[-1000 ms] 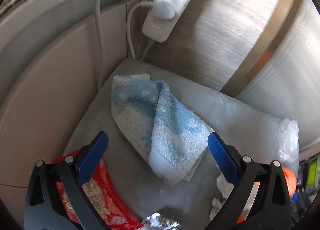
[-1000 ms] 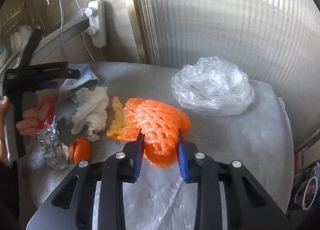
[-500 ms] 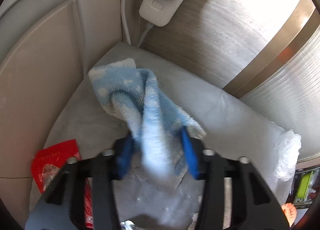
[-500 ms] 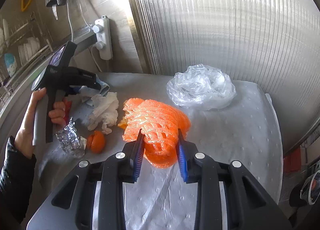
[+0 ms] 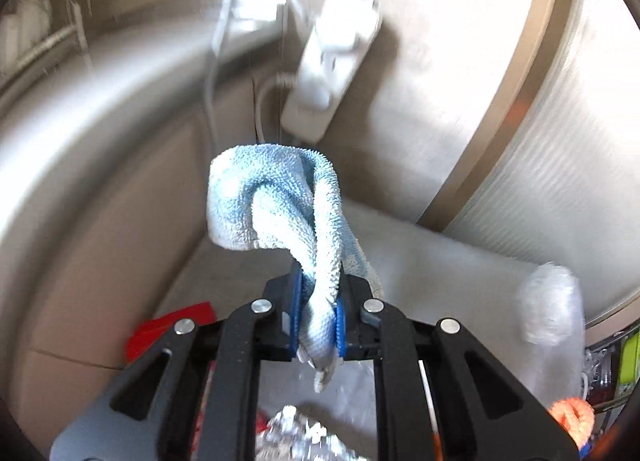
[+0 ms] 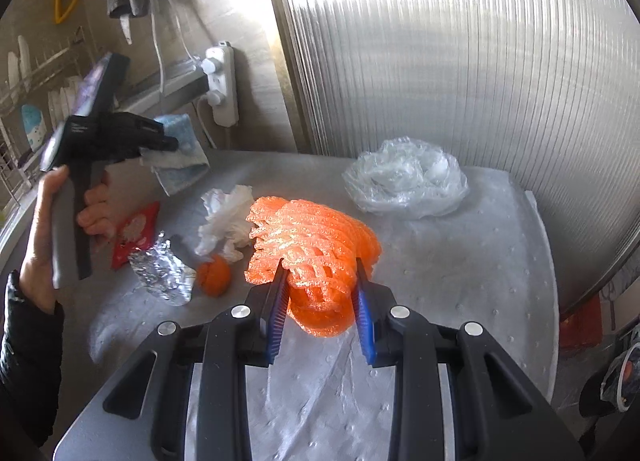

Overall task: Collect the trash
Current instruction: 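Carry the towel and orange net to the green basket and open both grippers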

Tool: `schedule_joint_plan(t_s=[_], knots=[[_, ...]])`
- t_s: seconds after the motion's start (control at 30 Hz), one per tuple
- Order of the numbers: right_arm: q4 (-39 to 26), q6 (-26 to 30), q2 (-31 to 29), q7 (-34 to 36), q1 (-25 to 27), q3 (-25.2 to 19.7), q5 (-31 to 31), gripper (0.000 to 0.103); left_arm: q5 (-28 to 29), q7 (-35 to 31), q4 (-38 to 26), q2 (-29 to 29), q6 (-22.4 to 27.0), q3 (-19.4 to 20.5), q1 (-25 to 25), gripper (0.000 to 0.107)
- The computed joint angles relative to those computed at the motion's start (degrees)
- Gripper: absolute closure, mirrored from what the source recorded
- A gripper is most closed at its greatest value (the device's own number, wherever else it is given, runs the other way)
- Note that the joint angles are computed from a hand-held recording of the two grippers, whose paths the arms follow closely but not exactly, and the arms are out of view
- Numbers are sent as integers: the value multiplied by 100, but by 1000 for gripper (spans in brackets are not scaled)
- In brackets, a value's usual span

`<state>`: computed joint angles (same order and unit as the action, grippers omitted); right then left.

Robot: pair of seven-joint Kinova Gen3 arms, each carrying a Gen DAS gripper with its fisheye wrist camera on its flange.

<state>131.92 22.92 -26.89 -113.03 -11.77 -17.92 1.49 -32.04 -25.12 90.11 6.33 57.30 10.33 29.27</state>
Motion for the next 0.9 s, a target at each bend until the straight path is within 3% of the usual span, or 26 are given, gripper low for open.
schedule_joint_plan(t_s=[0.1, 0.27, 0.57, 0.8, 0.9], knots=[[-24, 164, -263, -35, -42, -67, -34, 72, -166, 127, 70, -418, 281, 159, 140, 95], [-48, 589, -870, -94, -119, -297, -148, 72, -649, 616, 194, -956, 1045, 851, 349, 95], [-135, 1659, -1998, -188, -262, -753, -564, 72, -616, 1575, 755, -1606, 1623, 2160, 462, 95], [-123, 2469, -2743, -148, -440, -937, -1085, 72, -336, 2423, 1281, -1881, 1504, 3153, 694, 95], [-23, 2762, -3009, -97, -567, -976, -1399, 72, -208, 2646, 1620, -1961, 1123, 3529, 838, 95]])
